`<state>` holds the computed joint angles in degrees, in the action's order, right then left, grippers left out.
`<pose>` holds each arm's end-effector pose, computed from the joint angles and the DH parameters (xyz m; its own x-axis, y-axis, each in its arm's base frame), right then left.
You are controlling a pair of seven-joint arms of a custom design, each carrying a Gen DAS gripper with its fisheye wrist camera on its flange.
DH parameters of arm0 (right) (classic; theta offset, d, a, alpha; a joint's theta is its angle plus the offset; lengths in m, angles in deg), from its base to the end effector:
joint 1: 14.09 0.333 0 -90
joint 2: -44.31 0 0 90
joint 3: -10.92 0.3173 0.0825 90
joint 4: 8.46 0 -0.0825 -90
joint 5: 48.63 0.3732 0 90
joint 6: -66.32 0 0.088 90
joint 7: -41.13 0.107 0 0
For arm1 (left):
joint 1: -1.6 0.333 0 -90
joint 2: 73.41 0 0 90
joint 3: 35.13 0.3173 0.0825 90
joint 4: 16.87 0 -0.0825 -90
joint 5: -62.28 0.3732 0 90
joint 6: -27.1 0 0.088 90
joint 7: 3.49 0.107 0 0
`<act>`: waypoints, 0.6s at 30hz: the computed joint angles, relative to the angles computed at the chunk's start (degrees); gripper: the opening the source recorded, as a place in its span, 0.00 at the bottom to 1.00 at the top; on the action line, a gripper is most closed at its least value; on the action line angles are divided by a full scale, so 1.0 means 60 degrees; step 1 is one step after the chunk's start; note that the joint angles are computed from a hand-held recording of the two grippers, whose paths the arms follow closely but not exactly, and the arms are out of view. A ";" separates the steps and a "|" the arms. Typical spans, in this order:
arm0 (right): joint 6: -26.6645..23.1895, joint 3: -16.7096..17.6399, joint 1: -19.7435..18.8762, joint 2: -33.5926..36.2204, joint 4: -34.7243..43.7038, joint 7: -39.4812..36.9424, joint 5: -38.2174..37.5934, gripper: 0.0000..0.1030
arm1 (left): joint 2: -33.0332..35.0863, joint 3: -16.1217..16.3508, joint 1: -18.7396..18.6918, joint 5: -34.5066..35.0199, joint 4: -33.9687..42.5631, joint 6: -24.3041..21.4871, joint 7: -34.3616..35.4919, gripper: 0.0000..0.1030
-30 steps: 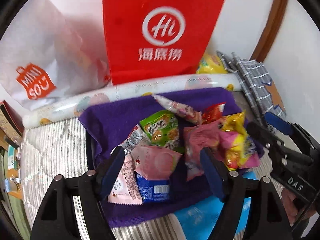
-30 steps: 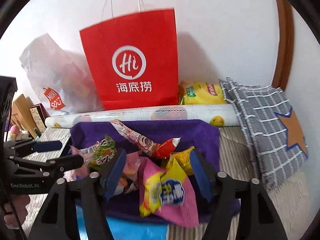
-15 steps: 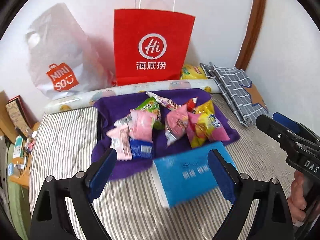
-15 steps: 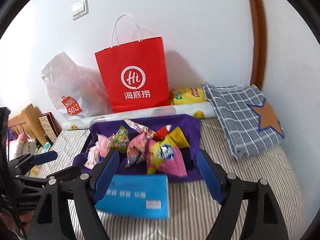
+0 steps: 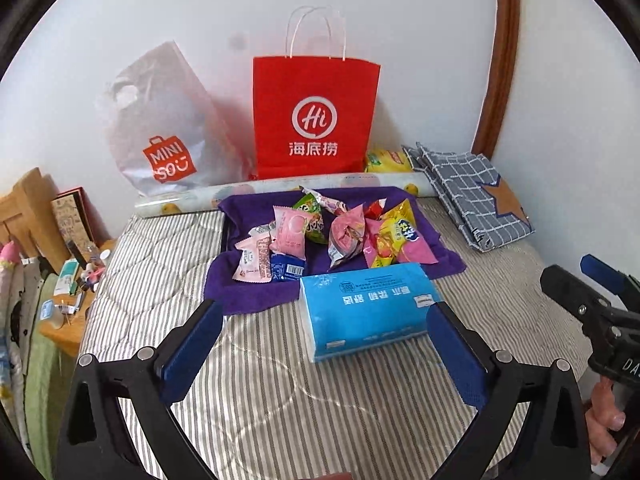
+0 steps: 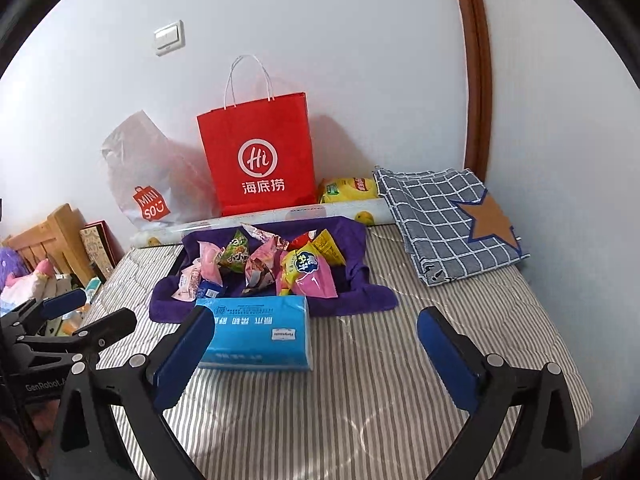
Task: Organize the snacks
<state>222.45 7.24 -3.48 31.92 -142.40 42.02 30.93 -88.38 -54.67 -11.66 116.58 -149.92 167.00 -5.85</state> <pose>0.4920 0.0218 0.4708 0.5303 -0.8423 -0.0961 -0.4987 -0.2182 -0.8389 0.4083 -0.2709 0.4844 0.3514 -0.9345 0.0566 -0.5952 -0.2697 -0.7570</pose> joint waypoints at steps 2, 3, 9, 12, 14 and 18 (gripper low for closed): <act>-0.0036 -0.0051 -0.0019 -0.0185 -0.0150 -0.0111 0.0115 1.00 | -0.0086 -0.0080 -0.0059 -0.0051 -0.0004 -0.0123 -0.0142 0.98; -0.0086 -0.0087 -0.0036 -0.0268 -0.0217 -0.0132 0.0146 1.00 | -0.0112 -0.0094 -0.0079 -0.0065 -0.0003 -0.0119 -0.0177 0.98; -0.0090 -0.0167 -0.0086 -0.0524 -0.0443 -0.0125 0.0187 1.00 | -0.0203 -0.0227 -0.0182 -0.0089 0.0070 -0.0414 -0.0295 0.98; -0.0109 -0.0197 -0.0082 -0.0594 -0.0483 -0.0157 0.0201 1.00 | -0.0253 -0.0255 -0.0221 -0.0091 0.0097 -0.0554 -0.0334 0.98; -0.0105 -0.0202 -0.0077 -0.0625 -0.0491 -0.0150 0.0224 1.00 | -0.0261 -0.0279 -0.0248 -0.0115 0.0124 -0.0698 -0.0322 0.98; -0.0166 -0.0233 -0.0077 -0.0697 -0.0529 -0.0141 0.0223 1.00 | -0.0302 -0.0252 -0.0278 -0.0154 0.0109 -0.0746 -0.0352 0.98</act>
